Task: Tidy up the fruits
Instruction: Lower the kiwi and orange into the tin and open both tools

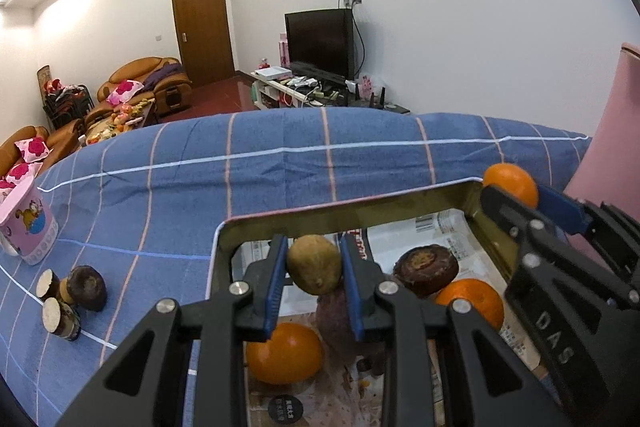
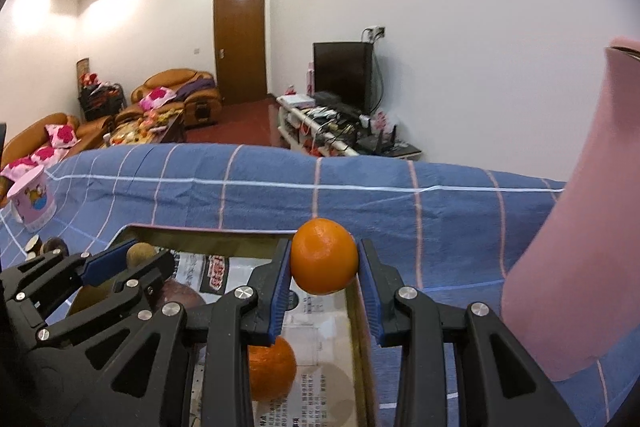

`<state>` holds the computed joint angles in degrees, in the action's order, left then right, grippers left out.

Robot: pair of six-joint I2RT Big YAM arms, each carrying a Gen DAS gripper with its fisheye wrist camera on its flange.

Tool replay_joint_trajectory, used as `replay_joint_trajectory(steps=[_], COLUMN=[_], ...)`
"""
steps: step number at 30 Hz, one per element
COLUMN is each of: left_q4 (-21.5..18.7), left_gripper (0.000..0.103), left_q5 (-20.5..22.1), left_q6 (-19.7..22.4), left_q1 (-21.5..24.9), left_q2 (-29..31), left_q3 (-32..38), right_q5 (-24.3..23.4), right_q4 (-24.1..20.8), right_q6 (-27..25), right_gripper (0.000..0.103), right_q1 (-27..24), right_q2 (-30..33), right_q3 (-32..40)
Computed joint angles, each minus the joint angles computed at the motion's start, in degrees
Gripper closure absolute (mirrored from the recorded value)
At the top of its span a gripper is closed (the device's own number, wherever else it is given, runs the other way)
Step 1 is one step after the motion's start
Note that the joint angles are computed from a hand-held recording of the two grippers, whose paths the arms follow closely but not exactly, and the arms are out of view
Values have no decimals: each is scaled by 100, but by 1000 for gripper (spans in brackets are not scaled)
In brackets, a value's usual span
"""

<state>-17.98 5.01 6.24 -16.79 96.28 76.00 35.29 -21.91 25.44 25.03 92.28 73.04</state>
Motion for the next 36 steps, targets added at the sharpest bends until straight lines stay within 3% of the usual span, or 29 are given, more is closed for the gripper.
replay_joint_trajectory(steps=[10,17,20,21,22,23,24,25,28,32,36], left_q4=[6,-16,12,30,64,107,177,219,698,1539,1548], left_gripper=[74,74,74,72,68,64,51,31,1,0,0], left_q5=[-3,51,27,13,-5,-27,-67,-99,-236,-433,-459], left_q6=[71,7,57,87,114,149,173,180,202,541,578], left_q1=[-15,16,5,-5,-18,-33,-51,-60,-97,-204,-203], left_q2=[-5,-11,-15,-29,-47,-74,-120,-140,-333,-628,-668], left_q3=[9,9,-7,-26,-53,-91,-151,-179,-475,-962,-984], right_q5=[-637,-1142,-1137,-1119,-1089,-975,-838,-733,-63,654,924], right_q4=[-2,444,724,868,1010,1184,1334,1418,1488,1571,1568], right_q6=[-33,-74,3,-1,-15,-51,-102,-157,-244,-83,424], right_gripper=[68,66,55,40,31,30,30,30,30,26,24], right_q1=[-125,-175,-171,-158,-143,-99,-49,-22,149,238,207], right_q2=[60,-64,-184,-236,-302,-365,-417,-435,-491,-607,-779], right_q3=[40,-188,-372,-453,-564,-661,-739,-754,-804,-916,-1087])
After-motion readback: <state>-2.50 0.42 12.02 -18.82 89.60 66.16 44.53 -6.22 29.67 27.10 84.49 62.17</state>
